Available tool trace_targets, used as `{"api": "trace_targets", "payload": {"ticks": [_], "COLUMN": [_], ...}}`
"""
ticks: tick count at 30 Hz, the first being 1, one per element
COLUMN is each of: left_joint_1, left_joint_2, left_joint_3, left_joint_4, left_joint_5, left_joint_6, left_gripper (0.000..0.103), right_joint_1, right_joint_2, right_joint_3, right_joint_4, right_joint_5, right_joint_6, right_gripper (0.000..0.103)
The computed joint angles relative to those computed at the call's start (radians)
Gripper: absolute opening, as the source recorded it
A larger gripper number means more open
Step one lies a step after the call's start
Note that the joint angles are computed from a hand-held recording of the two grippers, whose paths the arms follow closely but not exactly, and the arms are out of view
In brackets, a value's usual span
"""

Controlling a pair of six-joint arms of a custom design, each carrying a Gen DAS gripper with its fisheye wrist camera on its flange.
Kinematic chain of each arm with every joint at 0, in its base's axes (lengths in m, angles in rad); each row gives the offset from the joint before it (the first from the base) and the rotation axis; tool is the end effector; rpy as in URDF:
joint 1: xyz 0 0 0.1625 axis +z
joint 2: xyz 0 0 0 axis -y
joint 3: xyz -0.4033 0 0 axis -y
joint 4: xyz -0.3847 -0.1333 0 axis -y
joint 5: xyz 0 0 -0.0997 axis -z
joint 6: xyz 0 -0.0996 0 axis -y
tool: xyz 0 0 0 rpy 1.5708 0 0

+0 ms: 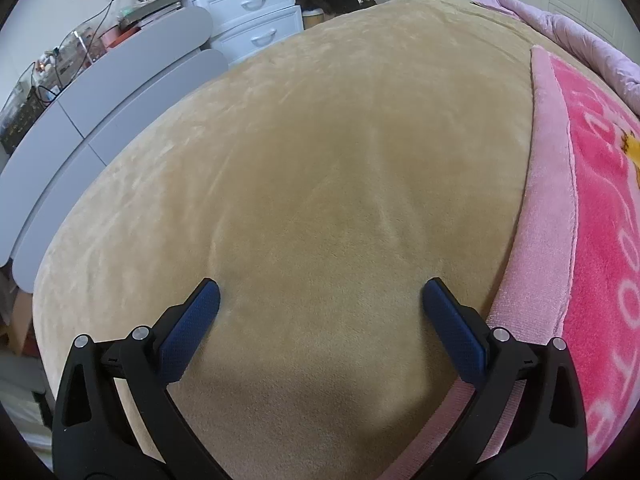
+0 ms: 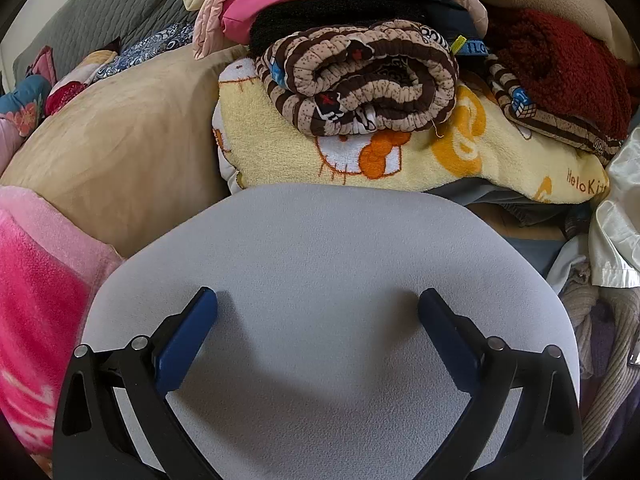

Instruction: Fold large clothes

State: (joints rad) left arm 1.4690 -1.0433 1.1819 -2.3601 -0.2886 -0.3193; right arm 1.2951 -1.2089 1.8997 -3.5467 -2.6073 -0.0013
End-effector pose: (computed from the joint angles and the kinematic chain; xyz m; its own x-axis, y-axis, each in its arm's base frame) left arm 0.1584 -0.7002 0.4957 -0.3502 -0.7695 -0.5341 -0.0306 0.5793 -0.8146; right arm -0.0947 -0.5095 0.3759 -0.2653 0.9328 0.2438 0.0764 0.2724 -0.9592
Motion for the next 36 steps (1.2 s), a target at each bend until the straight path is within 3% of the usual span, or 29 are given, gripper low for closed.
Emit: {"api": "trace_targets", "payload": {"ticks": [36], "left_joint_1": [-0.009], "left_joint_2": [-0.001], "left_joint_3": [0.013], "left_joint_4": [-0.001], "left_joint_5": [0.002], "left_joint_6": [-0.015], "left_gripper": [0.095], "right_joint_1": [0.000], "right_joint_2": [0.002], "right_joint_3": [-0.001], "right_joint_4": [-0.002], "right_joint_5": [0.000], "right_joint_6": [-0.001], "right_gripper": [0.099]}}
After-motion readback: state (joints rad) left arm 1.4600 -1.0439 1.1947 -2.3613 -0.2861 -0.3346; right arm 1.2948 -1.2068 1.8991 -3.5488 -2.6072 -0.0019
